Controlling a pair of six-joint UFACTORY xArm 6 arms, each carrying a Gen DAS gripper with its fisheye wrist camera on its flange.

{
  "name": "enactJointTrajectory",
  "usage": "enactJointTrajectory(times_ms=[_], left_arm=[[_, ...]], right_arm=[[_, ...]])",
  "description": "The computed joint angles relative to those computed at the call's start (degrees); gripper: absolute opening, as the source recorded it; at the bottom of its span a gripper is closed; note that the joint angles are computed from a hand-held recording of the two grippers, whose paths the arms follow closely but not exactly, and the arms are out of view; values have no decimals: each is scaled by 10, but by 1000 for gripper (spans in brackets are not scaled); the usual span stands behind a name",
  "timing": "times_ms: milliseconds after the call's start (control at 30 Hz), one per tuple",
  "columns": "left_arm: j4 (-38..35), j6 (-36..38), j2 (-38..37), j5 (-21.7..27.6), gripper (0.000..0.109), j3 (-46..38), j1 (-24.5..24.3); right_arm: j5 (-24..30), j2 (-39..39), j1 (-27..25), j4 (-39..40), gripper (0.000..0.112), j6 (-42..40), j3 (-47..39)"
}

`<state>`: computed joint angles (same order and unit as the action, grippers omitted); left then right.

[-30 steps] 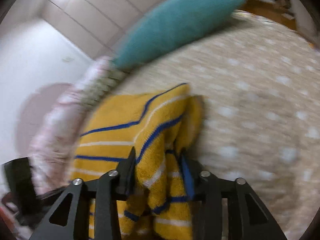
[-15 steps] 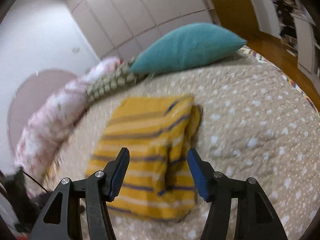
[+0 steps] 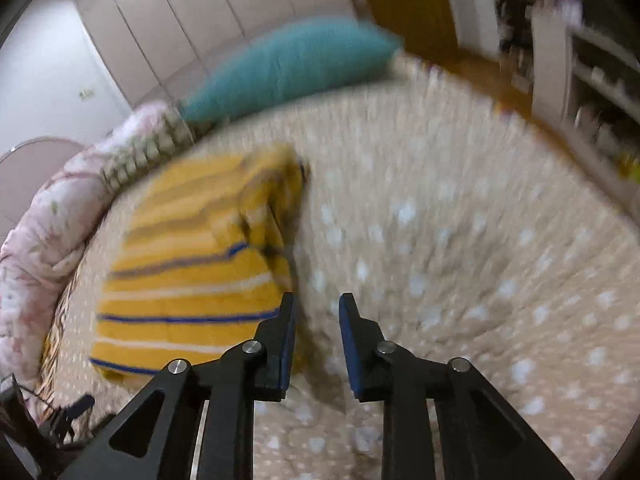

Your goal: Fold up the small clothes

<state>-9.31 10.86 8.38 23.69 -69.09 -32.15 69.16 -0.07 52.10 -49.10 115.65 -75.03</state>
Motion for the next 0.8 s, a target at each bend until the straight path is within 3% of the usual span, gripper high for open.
enactJointTrajectory(times_ms=[67, 133, 200, 267, 367, 433, 500, 600, 667, 733, 800], left_arm=[[-30, 21, -2, -17, 91, 11, 2], [-62, 44, -3, -28, 92, 18, 2], [-71, 54, -3, -39, 93, 23, 0], [-80, 63, -11, -49, 93, 37, 1], [-98, 80, -5, -51, 93, 32, 1], [-113, 93, -8, -51, 93, 33, 1], [-131, 108, -11, -53, 93, 38, 0], [-139, 114, -10, -56, 94, 38, -1], [-141, 117, -9, -58, 94, 37, -1], [-142, 118, -9, -58, 94, 37, -1], [-140, 116, -8, -58, 94, 37, -1]], right_arm=[[-11, 7, 19, -71, 24, 20, -20], [-112, 11, 2, -128, 29, 35, -15], [-232, 52, -33, -136, 34, 25, -49], [-352, 98, -78, -97, 34, -15, -81], [-484, 170, -125, -15, 34, -72, -122], [-587, 213, -149, 102, 32, -139, -116], [-615, 227, -145, 196, 11, -195, -92], [-664, 194, -138, 165, 9, -147, -26], [-623, 146, -128, 127, 12, -121, 10], [-556, 101, -123, 31, 14, -64, 17], [-489, 62, -124, -35, 33, -18, 22]])
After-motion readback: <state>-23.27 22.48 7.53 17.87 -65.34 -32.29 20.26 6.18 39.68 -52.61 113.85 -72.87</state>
